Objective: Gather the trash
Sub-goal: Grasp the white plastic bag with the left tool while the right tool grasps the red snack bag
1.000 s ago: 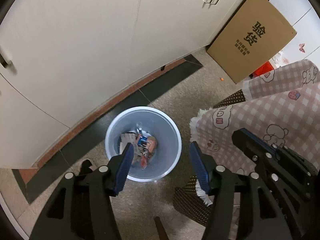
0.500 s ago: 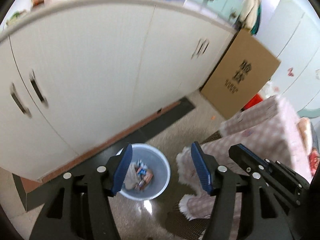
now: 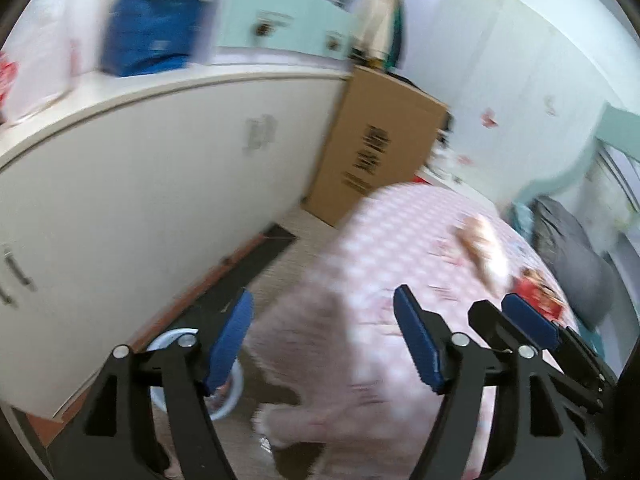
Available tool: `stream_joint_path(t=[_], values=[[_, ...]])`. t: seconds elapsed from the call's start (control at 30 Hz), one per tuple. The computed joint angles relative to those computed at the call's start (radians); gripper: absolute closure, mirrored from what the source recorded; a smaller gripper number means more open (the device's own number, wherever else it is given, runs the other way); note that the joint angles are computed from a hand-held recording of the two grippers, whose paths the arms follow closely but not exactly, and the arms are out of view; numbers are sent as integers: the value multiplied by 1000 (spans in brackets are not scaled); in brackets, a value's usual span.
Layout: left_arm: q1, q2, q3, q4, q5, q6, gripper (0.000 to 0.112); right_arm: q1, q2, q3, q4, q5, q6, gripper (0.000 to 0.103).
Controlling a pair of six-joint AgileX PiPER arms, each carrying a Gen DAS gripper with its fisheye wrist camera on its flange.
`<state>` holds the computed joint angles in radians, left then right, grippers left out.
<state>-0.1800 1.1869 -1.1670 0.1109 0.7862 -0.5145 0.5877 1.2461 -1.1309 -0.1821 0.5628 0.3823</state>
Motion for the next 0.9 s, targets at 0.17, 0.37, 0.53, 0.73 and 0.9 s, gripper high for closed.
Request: stream_joint_path(t=[0.17, 0.37, 0.53, 0.73, 0.9], values=[[-272, 169, -135, 174, -19, -167, 40, -344, -97, 74, 337, 12, -374, 39], [-402, 388, -330, 224, 8, -210, 39, -785, -90, 126, 797, 70, -817, 26], [-428, 526, -461, 235, 24, -215, 39, -981, 23, 112, 977, 135, -987, 26], [-435, 686, -644, 232, 71, -169, 39, -1057, 152, 50, 1074, 197, -1039, 24], [-432, 792, -777, 228, 121, -130, 39, -1047, 244, -30, 1089, 232, -1029, 24]])
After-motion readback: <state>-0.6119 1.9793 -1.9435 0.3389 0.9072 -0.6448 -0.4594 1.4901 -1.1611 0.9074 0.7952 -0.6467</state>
